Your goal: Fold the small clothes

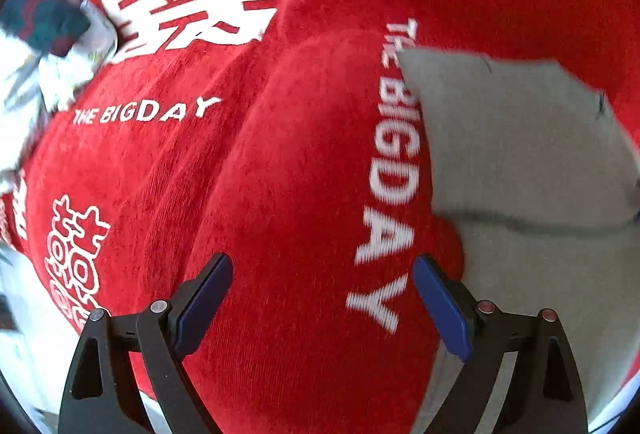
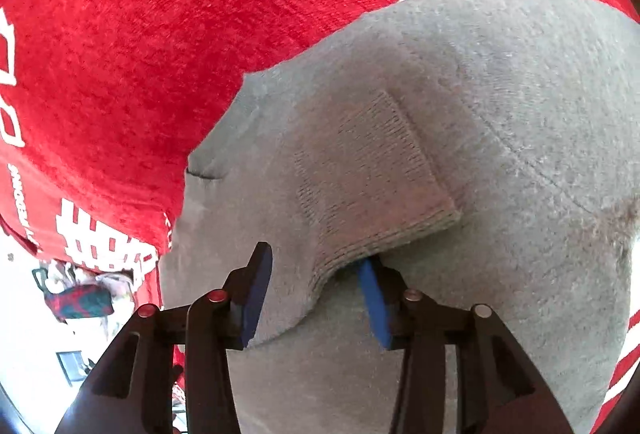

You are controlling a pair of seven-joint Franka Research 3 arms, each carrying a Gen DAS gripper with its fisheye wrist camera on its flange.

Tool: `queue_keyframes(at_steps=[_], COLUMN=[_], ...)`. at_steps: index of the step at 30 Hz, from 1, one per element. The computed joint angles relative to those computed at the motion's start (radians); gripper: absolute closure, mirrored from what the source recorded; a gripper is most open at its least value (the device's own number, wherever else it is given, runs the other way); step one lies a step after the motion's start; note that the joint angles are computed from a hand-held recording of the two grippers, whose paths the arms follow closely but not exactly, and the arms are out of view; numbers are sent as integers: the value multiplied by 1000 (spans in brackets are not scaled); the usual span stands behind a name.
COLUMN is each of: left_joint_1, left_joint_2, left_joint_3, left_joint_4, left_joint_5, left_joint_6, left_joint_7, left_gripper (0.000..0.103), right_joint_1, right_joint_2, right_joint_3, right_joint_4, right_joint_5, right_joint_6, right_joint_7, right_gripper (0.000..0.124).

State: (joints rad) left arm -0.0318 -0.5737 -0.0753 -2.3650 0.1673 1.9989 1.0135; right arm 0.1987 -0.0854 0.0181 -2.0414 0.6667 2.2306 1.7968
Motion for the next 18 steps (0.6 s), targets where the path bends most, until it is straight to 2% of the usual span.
queue_keyframes(at_steps=[2,5,7,9,10,11,12,13,15,18], left_joint_1=[15,15,8,9,14,21,20,16,23,28], left_joint_2=[44,142,222,293,314,313,305,305,308,307], left_joint_3=[8,30,47,56,52,43,40,44,29,20], left_joint_4=[31,83,125,161,169,163,154,154,158,148], left_joint_5=[-2,-39,-96,-163,-179,-177,-185,-211,-188,-165], left_joint_6=[41,135,156,151,159,186,227,236,235,248], left_joint_7=[-22,-2,38,74,79,79,102,132,143,159], left_gripper=[11,11,11,11,22,29,61,85,87,87], right_joint_1=[-1,-2,-2,-1,-1,2,5,8,12,12], right_joint_2=[-2,1,2,10,10,8,2,1,-2,0], right_joint_3=[1,0,0,2,3,5,6,9,15,24], right_joint_4=[11,15,12,26,33,37,42,49,60,56], right_joint_5=[-17,-26,-12,-30,-35,-33,-34,-47,-101,-214], right_joint_6=[-11,-22,-20,-31,-39,-36,-36,-39,-50,-66], right_joint_7=[21,27,37,57,52,42,18,3,-11,49], right_gripper=[87,88,92,114,116,116,116,116,116,116])
